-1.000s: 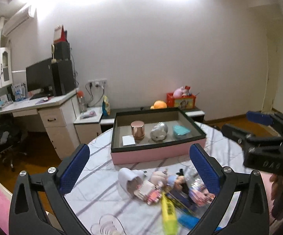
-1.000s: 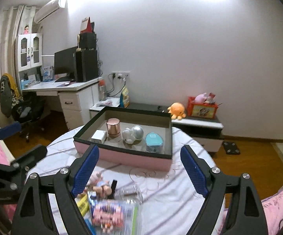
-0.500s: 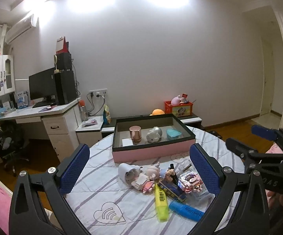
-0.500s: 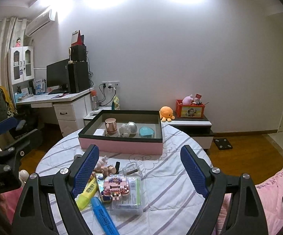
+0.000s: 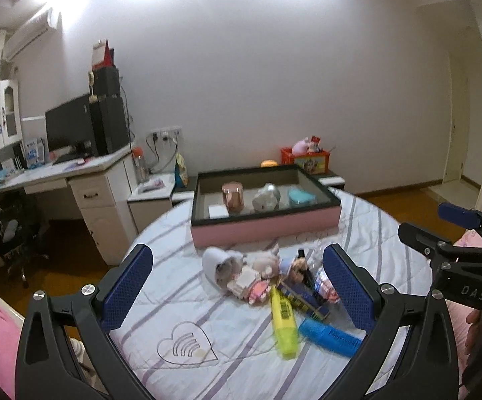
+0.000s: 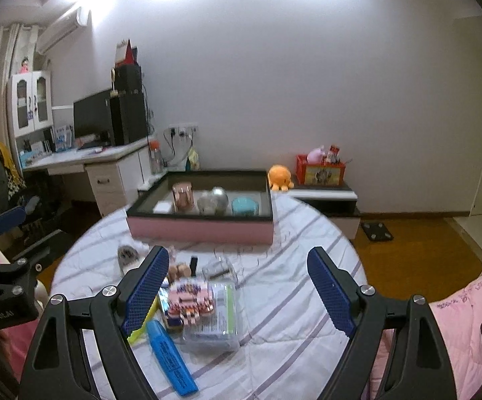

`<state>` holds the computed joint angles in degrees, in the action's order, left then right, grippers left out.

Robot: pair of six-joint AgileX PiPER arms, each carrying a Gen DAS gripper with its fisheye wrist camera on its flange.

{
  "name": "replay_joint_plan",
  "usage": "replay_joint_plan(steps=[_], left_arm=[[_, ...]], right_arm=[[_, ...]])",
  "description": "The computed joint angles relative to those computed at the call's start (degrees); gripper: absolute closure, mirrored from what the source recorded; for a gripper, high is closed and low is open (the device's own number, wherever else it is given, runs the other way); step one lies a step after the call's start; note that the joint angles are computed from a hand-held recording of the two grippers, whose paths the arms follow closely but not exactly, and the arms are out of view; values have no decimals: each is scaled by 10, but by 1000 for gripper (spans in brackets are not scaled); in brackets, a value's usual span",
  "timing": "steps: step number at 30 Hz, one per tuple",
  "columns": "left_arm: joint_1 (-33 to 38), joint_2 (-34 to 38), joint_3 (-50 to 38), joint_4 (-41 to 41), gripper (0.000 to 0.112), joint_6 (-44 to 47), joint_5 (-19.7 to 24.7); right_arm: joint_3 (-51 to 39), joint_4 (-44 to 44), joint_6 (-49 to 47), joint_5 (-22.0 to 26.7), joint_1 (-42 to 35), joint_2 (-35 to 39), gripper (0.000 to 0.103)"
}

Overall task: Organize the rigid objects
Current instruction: 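Withdraw both tools from the box toward the remaining items, then grasp the white hair dryer with the left tool while the right tool grasps the block toy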

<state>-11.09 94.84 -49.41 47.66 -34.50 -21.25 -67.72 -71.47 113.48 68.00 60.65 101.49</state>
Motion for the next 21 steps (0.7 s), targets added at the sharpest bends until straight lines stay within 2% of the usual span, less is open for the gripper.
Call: replay_joint_plan(steps=[6, 10, 15, 18, 21], left_arm=[[5, 63, -36, 80, 9, -74, 25], [8, 92, -52, 84, 9, -73, 43], [19, 117, -73, 124, 9, -113, 59], [25, 132, -93, 178, 9, -170, 66], [28, 153, -122, 269, 9, -266, 66]], right_arm=[[16, 31, 1, -95, -47, 30, 17], [2, 44, -21, -159, -81, 61, 17], [-42, 48, -63, -189, -103, 101, 17], [-52, 45, -74, -219, -116, 110, 17], [-53, 51, -85, -246, -131, 115, 19]])
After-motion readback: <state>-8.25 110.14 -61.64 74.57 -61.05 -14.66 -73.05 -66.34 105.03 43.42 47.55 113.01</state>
